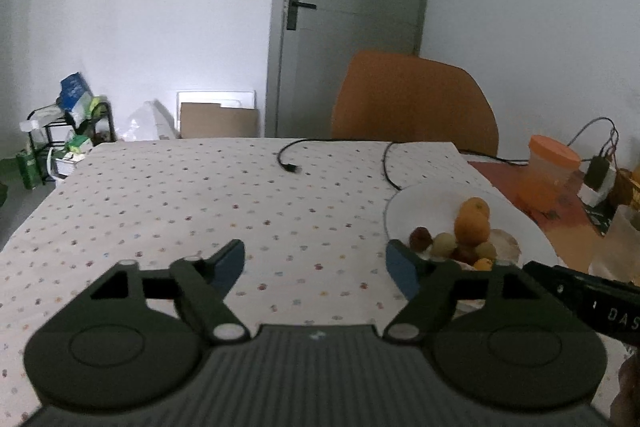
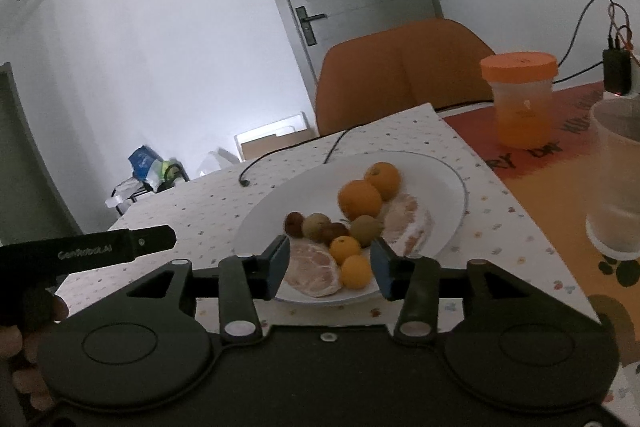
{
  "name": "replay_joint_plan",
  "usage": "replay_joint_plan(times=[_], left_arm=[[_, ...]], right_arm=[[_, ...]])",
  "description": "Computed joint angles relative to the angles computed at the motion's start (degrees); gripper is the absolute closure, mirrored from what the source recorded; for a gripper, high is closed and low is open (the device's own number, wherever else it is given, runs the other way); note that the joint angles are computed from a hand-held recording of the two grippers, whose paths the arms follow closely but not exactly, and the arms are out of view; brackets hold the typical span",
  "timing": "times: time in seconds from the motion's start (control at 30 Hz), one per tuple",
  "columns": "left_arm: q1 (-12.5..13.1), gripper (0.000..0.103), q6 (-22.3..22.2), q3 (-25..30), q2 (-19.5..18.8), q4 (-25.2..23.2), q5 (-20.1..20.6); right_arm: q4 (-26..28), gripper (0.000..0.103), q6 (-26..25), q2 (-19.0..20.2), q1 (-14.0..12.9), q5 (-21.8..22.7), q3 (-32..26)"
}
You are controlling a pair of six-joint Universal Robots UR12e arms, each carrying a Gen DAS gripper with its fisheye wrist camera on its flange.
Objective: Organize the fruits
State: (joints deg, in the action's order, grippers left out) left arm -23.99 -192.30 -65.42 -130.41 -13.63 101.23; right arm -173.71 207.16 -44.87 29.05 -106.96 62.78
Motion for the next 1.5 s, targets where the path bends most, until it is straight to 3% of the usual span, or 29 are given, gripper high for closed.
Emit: replay_joint_plan(times=[0.3, 0.4, 0.5, 0.57, 0.77, 1.5], left_arm=[[0.7, 0.018, -0.9, -3.7, 2.3, 1.2, 0.9], [1.1, 0.017, -0.5, -5.2, 3.3, 1.5, -0.1], [1.2, 0.012, -0.4, -6.6, 4.2, 1.8, 0.9], [1.3, 0.01, -0.7, -7.4, 4.6, 2.2, 2.1], [1.9, 0.008, -1.8, -9.6, 6.4, 1.6, 2.3], [3.3, 0.0, -0.5, -17.0, 11.3, 3.7, 0.6]], right_arm=[[1.2, 0.042, -1.5, 0.4, 0.9, -1.1, -1.5], [1.8, 0.03, -2.0, 0.6, 1.3, -2.1, -2.2], [2.1, 0.023, -2.6, 0.8, 1.7, -2.3, -2.9], [2.1, 0.012, -3.1, 1.1, 2.0, -2.7, -3.4], [3.2, 0.001, -4.2, 1.7, 2.8, -2.9, -5.0], [6.7, 0.0, -6.5, 0.9, 4.4, -2.5, -5.7]])
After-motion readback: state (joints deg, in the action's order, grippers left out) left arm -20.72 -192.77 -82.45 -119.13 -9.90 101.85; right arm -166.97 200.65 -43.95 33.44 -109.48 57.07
